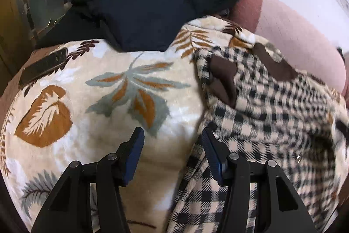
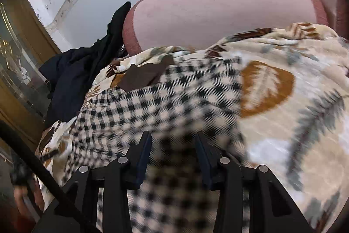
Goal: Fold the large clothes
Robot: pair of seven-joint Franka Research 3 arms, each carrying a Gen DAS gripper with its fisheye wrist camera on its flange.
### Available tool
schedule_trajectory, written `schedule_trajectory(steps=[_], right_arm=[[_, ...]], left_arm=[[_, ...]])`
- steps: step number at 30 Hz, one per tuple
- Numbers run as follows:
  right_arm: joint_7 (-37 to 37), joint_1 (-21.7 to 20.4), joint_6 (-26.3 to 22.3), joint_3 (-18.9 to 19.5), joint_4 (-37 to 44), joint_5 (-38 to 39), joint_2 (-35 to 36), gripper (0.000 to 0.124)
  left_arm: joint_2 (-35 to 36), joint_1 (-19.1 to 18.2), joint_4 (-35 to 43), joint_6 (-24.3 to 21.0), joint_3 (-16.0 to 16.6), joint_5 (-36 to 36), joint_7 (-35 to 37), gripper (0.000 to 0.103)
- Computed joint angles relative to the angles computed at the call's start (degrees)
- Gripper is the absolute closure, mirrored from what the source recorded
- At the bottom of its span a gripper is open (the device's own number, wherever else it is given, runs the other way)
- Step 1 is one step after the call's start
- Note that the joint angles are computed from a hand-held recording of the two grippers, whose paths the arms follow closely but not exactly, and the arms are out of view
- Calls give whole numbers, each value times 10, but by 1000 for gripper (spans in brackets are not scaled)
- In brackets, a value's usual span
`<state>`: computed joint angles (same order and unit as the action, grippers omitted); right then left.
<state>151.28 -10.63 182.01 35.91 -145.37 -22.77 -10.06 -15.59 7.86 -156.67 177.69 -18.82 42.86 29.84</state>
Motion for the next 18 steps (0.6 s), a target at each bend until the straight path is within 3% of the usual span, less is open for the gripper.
schedule_trajectory(steps=[2, 5, 7, 10, 13, 18], right_arm=[[-9, -11, -5, 17, 60, 2, 67, 101], [26, 57, -31, -39, 163, -65, 172, 101], [-2, 80, -63, -45, 225, -51, 236, 101], [-1, 137, -129, -88, 300, -48, 302, 101], [46, 212, -164, -170, 340, -80, 325, 105], [60, 284, -239, -234, 381, -79, 321, 101]], left_arm=[[6, 41, 3, 10, -38, 42, -32, 49], [25, 29, 5, 29, -25, 47, -33, 49], [37, -27, 2, 38, 26, 1, 14, 49], [44, -127, -6, 42, 113, -91, 96, 49], [38, -176, -13, 45, 159, -148, 145, 49], [24, -213, -23, 51, 202, -216, 190, 49]])
